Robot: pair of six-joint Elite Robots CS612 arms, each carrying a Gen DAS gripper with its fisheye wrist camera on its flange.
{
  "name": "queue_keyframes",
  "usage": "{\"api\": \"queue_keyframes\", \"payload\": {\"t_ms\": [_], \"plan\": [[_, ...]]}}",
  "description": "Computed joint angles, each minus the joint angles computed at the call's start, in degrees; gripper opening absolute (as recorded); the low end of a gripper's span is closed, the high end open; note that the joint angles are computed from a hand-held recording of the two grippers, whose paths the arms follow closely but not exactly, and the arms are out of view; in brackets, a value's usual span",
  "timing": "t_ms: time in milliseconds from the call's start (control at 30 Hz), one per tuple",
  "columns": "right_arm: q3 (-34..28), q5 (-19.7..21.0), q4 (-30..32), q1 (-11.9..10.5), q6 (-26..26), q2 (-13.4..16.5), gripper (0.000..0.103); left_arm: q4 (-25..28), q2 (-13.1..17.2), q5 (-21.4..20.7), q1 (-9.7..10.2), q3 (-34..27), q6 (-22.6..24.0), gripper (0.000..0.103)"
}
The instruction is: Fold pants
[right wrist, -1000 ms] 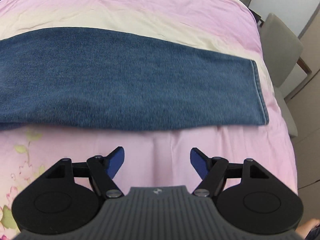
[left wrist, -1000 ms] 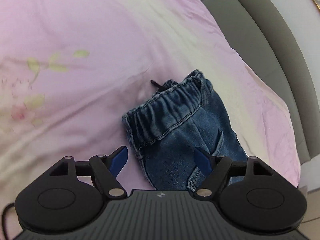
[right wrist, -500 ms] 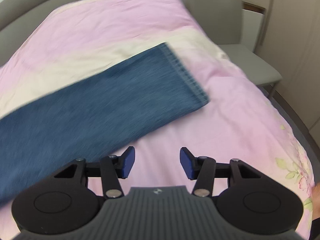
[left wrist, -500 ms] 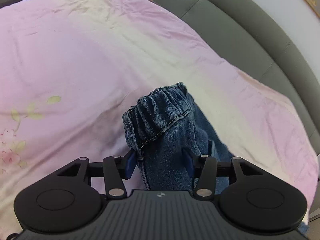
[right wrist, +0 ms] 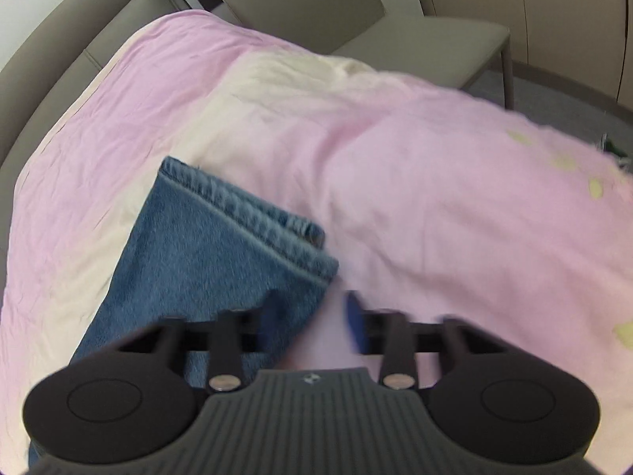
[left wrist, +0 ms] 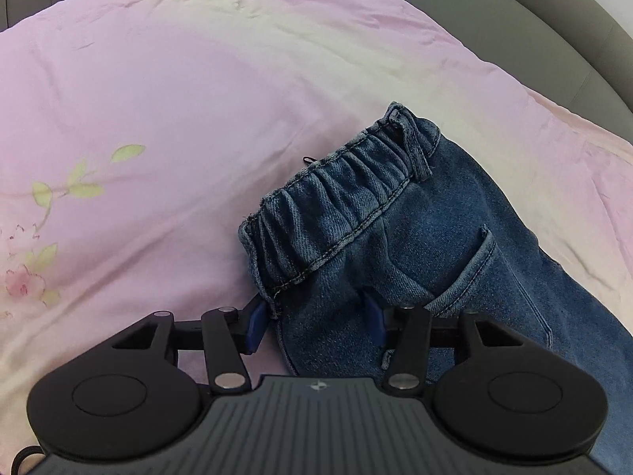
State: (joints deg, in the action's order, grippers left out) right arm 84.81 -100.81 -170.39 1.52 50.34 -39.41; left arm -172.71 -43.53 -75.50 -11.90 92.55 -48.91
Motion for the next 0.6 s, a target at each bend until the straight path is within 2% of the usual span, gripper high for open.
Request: {"api": "queue_keyframes", "payload": {"t_ms": [67, 133, 200, 300, 333, 500, 533, 600], "plan": [[-1.9, -2.9, 3.6, 0.6, -3.6, -0.3, 0.003, -0.5, -0.1, -0.2, 0.10, 0.4, -0.1, 0.058], [-3.6, -5.5, 4.1, 1.4, -7.9, -0.5, 0.000, -0.5, 0.1, -0.2, 0.05, 0.1, 0.2, 0.058], [-6.9, -8.5, 8.4, 2.3, -12.2, -0.3, 0.000, -0.3, -0.1, -0.4, 0.15, 0.2, 0.1, 0.058], [-11.1, -10.8, 9.1, 3.3, -17.0, 0.2, 0.000, 0.5, -0.2, -0.7, 0.24, -0.1, -0.1, 0.058], [-12.1, -11.0, 7.9, 3.6, -18.2, 0.3, 0.000, 0.7, -0.2, -0.8, 0.28, -0.1, 0.0, 0.058], [-13.5, -12.3, -8.3, 4.6, -25.2, 0.5, 0.000, 0.0, -0.1, -1.0, 0.37, 0.1, -0.1, 0.058], [-13.5, -12.3, -8.5, 4.4, -26.1, 0.6, 0.000, -0.4, -0.1, -1.0, 0.36, 0.2, -0.2, 0.058], [-12.6, -13.2, -3.3, 3.9, -24.2, 0.5, 0.000, -1.0, 0.0, -0.9, 0.32, 0.4, -0.1, 0.058]]}}
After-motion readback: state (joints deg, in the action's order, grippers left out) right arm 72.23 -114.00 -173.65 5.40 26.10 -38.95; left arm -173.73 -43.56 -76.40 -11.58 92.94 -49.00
